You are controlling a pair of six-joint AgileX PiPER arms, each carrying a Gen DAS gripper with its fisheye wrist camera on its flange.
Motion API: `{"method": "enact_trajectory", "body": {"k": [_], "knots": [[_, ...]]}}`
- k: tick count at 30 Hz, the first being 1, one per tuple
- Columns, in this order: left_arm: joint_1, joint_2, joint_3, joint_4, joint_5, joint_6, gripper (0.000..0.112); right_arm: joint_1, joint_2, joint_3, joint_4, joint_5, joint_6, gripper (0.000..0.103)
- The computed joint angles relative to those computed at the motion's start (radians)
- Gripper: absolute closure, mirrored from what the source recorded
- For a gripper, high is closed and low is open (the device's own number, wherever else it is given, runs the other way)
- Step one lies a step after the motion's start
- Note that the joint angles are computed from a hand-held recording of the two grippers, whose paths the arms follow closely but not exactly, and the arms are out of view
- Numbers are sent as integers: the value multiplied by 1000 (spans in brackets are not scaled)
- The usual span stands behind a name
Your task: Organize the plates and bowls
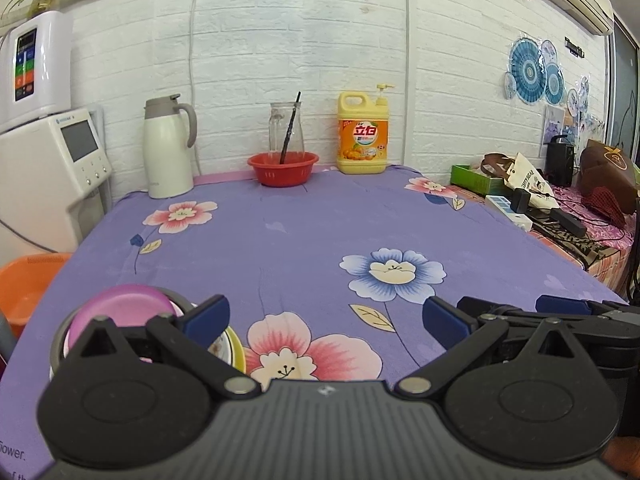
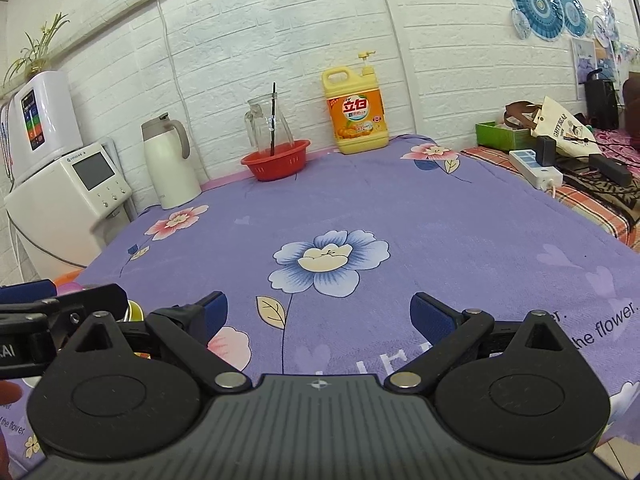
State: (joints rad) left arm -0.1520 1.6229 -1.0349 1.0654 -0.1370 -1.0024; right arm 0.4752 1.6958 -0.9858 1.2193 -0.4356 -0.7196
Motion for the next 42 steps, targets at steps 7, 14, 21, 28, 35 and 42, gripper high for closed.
{"method": "enact_trajectory", "body": {"k": [7, 14, 21, 28, 35, 42], "knots": [[-12, -18, 33, -89, 9, 82, 10, 13, -25, 36, -23, -16, 40, 0], [-8, -35, 59, -109, -3, 102, 10, 34, -40, 54, -13, -32, 40, 0], [5, -2, 24, 69, -1, -76, 10, 23, -21, 30, 9, -10, 12, 0], [23, 55, -38, 372, -15, -388, 10, -6, 18, -13, 65, 40, -50, 0], [90, 18, 5, 289, -79, -325, 10, 4, 32, -48, 202, 61, -172, 0], [213, -22, 22, 207, -114, -290, 10, 60, 26, -67, 271, 26, -263, 0]]}}
